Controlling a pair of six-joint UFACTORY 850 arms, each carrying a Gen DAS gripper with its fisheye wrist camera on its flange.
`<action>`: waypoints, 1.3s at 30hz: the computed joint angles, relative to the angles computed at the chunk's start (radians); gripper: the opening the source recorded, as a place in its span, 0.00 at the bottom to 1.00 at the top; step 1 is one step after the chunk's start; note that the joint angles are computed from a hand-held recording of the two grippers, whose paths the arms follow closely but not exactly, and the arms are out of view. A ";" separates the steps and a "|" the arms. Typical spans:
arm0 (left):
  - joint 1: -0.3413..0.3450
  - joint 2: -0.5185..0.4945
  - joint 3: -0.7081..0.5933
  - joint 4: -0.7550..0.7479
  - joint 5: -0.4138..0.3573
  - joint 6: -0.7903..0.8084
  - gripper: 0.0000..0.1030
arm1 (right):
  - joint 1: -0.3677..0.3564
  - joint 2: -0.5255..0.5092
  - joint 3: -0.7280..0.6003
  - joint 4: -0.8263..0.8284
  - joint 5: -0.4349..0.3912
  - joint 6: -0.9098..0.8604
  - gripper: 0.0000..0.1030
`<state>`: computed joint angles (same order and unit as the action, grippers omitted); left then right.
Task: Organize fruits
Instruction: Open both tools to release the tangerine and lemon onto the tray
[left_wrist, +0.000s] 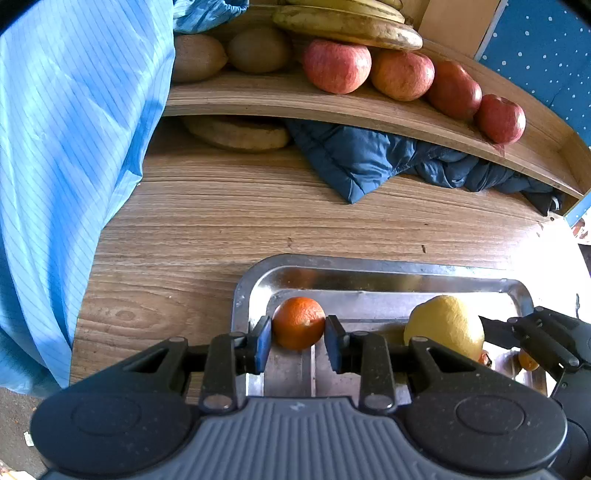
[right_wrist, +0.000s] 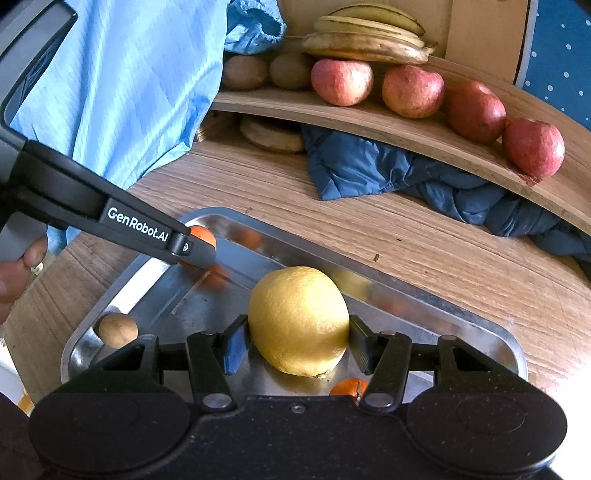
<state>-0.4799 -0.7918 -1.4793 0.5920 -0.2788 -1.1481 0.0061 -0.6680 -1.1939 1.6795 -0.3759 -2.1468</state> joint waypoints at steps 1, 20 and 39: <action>0.000 0.000 0.000 0.003 0.000 -0.003 0.32 | 0.001 0.000 0.001 0.006 0.003 -0.003 0.56; -0.006 0.033 0.038 0.148 0.000 -0.158 0.55 | 0.005 0.032 0.037 0.204 0.032 -0.158 0.65; -0.032 0.079 0.080 0.382 -0.041 -0.415 0.86 | -0.013 0.083 0.095 0.419 0.022 -0.342 0.86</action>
<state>-0.5117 -0.7128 -1.3995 0.9743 -0.3199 -1.5629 -0.0066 -0.5854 -1.0989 2.0987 -0.3538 -2.4886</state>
